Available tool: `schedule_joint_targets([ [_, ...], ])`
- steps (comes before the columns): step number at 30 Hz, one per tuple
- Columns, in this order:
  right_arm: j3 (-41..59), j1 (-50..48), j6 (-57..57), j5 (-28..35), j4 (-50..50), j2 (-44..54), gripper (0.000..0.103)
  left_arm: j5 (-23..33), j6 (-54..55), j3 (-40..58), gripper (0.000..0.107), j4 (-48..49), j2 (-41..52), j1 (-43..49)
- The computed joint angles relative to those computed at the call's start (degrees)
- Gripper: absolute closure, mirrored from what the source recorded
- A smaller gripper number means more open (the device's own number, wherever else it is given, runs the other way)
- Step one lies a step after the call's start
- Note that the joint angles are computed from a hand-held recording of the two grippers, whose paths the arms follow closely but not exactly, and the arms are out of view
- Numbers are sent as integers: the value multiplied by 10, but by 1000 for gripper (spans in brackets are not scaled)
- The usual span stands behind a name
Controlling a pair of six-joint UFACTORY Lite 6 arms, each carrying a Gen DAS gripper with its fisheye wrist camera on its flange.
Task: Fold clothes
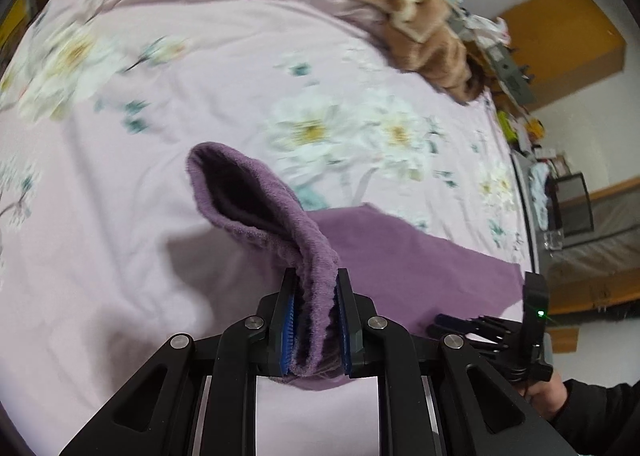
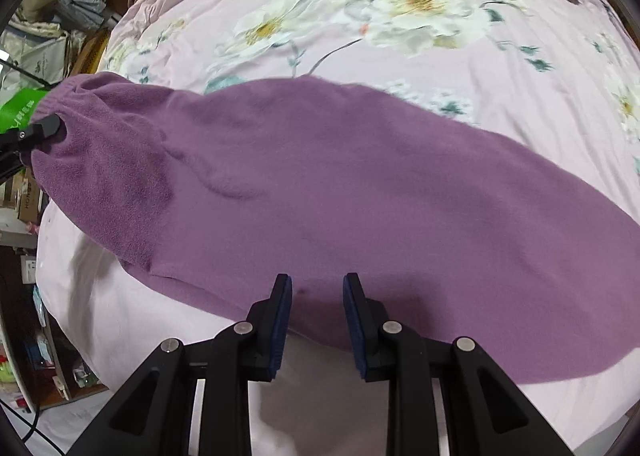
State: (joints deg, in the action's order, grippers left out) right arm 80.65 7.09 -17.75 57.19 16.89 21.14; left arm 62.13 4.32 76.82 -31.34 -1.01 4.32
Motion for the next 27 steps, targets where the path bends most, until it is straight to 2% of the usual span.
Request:
schedule_joint_targets([
  [2,6,-31,-18,12,-4,-8,75,-4,-29,39,89,14,17,-50],
  [7,-56,-93,-44,17,-8,-77,75,-32,-101,123,89,38,85,-180],
  [11,-88,-139,-63,31,-10,-120,75,-64,-152,182,89,52,168,-269],
  [16,-59,-210,-106,45,-9,-95,75,-81,-202,293,89,65,319,-353],
  [20,-46,-258,-132,55,-11,-79,75,-60,-250,423,88,102,451,-406],
  [23,-42,-287,-146,58,-12,-69,75,-15,-284,543,84,127,551,-432],
  [25,-32,-298,-151,63,-7,-56,75,22,-295,604,75,128,589,-442],
  [27,-14,-303,-155,72,1,-42,75,22,-288,596,64,119,573,-446],
])
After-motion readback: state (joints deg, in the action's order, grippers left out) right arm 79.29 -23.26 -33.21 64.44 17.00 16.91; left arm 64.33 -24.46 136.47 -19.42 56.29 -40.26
